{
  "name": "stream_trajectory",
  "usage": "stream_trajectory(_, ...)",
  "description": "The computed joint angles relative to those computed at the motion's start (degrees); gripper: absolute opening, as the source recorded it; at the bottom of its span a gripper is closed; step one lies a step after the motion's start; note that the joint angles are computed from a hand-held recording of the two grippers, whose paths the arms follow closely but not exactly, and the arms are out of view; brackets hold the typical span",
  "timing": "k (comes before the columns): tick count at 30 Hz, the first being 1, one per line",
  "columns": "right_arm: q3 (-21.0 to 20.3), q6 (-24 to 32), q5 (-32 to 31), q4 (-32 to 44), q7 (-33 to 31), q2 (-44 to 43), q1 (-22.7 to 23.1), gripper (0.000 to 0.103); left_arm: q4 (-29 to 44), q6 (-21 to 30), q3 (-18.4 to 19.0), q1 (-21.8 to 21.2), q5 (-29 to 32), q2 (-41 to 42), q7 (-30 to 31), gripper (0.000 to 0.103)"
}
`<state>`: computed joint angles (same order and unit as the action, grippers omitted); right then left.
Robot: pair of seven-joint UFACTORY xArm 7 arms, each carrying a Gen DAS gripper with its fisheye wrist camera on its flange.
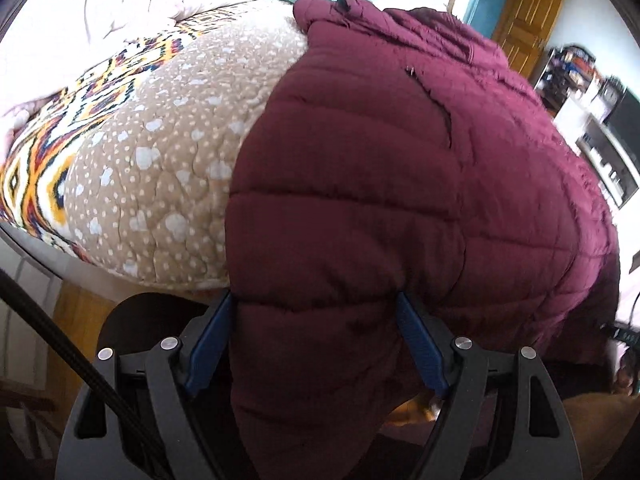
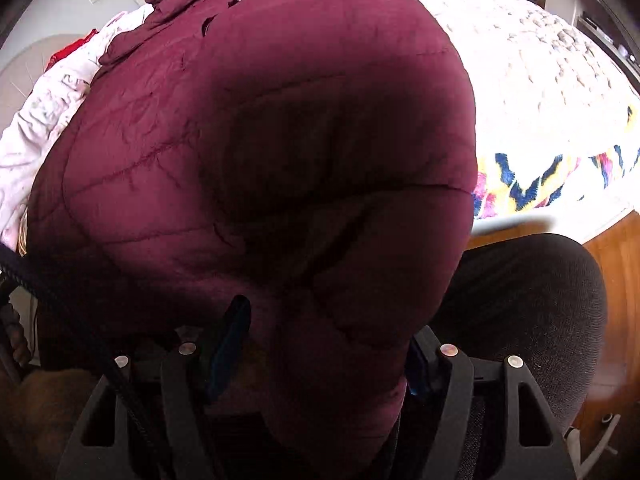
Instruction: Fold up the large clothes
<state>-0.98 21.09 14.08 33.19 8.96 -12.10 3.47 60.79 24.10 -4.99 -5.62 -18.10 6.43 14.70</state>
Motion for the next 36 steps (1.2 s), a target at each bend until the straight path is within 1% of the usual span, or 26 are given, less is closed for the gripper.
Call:
stream_trajectory(1,0.29,0.23,-0.62,0.18,0.61,0.16,-0.21,0.074,-0.31,-0.26,0.68,-0.81,3.81,-0.19,-3.4,0.075)
stream_trajectory(2,0.57,0.53,-1.29,0.33,1.21,0.24,-0.4,0.074,-0.44,-0.44,0.96,-1.1,5.72,-0.28,-5.22,0.068)
stream_trajectory(3,0.91,0.76,-2.01,0.63,1.95,0.5,-0.52,0.074,-0.79,-0.66,1.51,-1.72,9.22,-0.7,-8.67,0.058)
stream_trajectory(4,1.26,1.02,-2.95,0.77,2.64,0.53,-0.68,0.074,-1.05,-0.71,1.6,-1.88,10.84,-1.11,-10.23,0.055)
stream_trajectory(6,2.15,1.4,-5.49,0.78,4.18,0.26,-1.01,0.073,-1.74,-0.95,1.41,-1.9,11.98,-2.13,-11.5,0.043)
stream_trajectory(8,3.1,1.96,-8.67,1.37,6.04,0.45,-1.38,0.063,-2.58,-1.15,1.27,-2.09,13.65,-3.54,-12.8,0.037)
stream_trajectory(9,3.5,2.56,-10.24,1.62,6.84,0.37,-1.49,0.055,-2.85,-1.07,1.17,-2.14,13.93,-4.25,-13.09,0.033)
stream_trajectory(10,3.52,3.01,-10.87,1.74,6.94,0.09,-1.28,0.048,-3.04,-0.71,1.06,-2.07,13.01,-5.08,-12.62,0.032)
stream_trajectory(11,3.14,3.45,-10.4,1.76,6.19,-0.49,-0.73,0.044,-2.94,-0.28,1.03,-2.0,11.85,-5.49,-11.99,0.03)
stream_trajectory(13,1.54,4.25,-7.43,1.63,3.19,-2.13,0.65,0.034,-2.35,1.98,1.22,-1.71,5.27,-7.06,-8.13,0.027)
stream_trajectory(16,-2.53,6.56,1.37,1.95,-4.5,-6.22,3.65,0.027,-0.57,4.54,1.83,-1.74,-2.97,-8.84,-3.33,0.025)
stream_trajectory(17,-4.03,7.77,4.53,2.57,-7.53,-7.81,4.73,0.027,-0.19,4.96,2.05,-1.84,-4.88,-9.69,-2.17,0.025)
stream_trajectory(19,-6.16,9.24,9.51,3.93,-12.59,-10.9,6.19,0.025,0.92,5.75,2.37,-2.15,-6.96,-10.88,-0.85,0.024)
stream_trajectory(22,-10.8,10.45,19.09,7.05,-21.07,-14.86,9.35,0.025,3.77,6.5,2.83,-2.92,-9.92,-11.95,1.12,0.024)
stream_trajectory(24,-12.05,10.52,23.39,9.73,-25.05,-15.21,10.38,0.025,6.14,7.3,3.14,-3.2,-11.86,-11.64,2.28,0.024)
stream_trajectory(27,-13.38,10.39,28.72,15.48,-30.4,-12.6,11.39,0.025,12.55,8.28,3.33,-2.89,-14.45,-8.54,2.75,0.024)
stream_trajectory(29,-12.94,8.78,31.02,19.23,-32.42,-9.74,10.93,0.025,16.31,8.93,3.14,-2.15,-15.77,-6.34,2.43,0.024)
stream_trajectory(30,-12.74,8.21,31.75,20.97,-33.26,-8.37,10.39,0.025,19.82,8.71,2.98,-1.69,-15.53,-3.92,1.73,0.024)
stream_trajectory(31,-13.15,7.93,33.69,23.69,-34.55,-6.14,10.33,0.025,21.36,8.0,2.63,-1.25,-14.95,-2.77,1.17,0.022)
stream_trajectory(32,-13.49,7.65,36.15,26.53,-35.78,-3.64,10.43,0.025,24.83,7.06,2.32,-0.99,-13.27,-0.24,-0.22,0.012)
stream_trajectory(33,-12.74,6.21,37.77,29.29,-35.96,-0.84,10.44,0.025,28.67,7.3,1.91,-0.59,-12.01,2.39,-1.11,0.01)
stream_trajectory(34,-12.61,5.92,38.69,32.4,-36.21,2.02,9.81,0.025,33.15,8.09,1.47,-0.3,-10.55,5.43,-2.43,0.01)
stream_trajectory(35,-12.67,6.35,39.44,35.39,-36.26,4.66,8.92,0.025,37.25,8.9,1.04,-0.14,-8.91,8.27,-3.98,0.01)
stream_trajectory(36,-12.53,6.83,39.97,38.86,-35.59,7.91,8.0,0.025,42.26,9.89,1.09,-0.57,-5.88,11.82,-6.63,0.01)
